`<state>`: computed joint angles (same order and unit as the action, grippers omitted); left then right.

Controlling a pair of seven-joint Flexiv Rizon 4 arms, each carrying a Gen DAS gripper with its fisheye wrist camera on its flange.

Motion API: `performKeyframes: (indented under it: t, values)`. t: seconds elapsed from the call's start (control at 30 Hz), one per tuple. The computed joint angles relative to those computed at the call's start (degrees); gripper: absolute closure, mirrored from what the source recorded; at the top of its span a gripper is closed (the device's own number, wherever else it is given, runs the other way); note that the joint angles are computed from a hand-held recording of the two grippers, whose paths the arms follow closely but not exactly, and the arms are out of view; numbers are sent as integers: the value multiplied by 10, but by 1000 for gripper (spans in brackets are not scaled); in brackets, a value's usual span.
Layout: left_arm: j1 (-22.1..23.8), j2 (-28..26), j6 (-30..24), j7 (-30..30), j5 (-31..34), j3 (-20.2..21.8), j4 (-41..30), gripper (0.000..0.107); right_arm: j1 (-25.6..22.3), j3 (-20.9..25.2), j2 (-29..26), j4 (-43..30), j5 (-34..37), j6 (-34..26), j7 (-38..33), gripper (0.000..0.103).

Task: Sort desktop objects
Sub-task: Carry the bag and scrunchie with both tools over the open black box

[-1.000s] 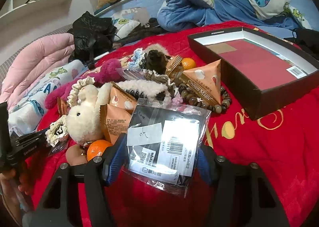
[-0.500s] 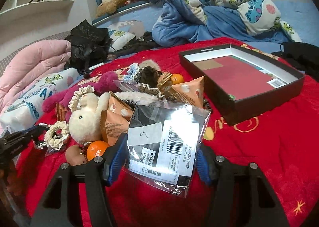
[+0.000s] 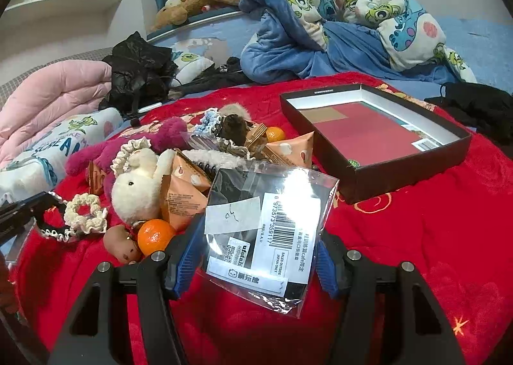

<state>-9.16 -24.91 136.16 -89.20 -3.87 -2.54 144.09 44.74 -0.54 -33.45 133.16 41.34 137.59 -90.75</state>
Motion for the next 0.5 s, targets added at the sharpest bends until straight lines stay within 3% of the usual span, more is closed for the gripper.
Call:
performKeyframes:
  t: [0.5]
  values:
    - [-68,31,-37,7,-28,-26,-25,93,-28,28,50,59,-23,19,26,43]
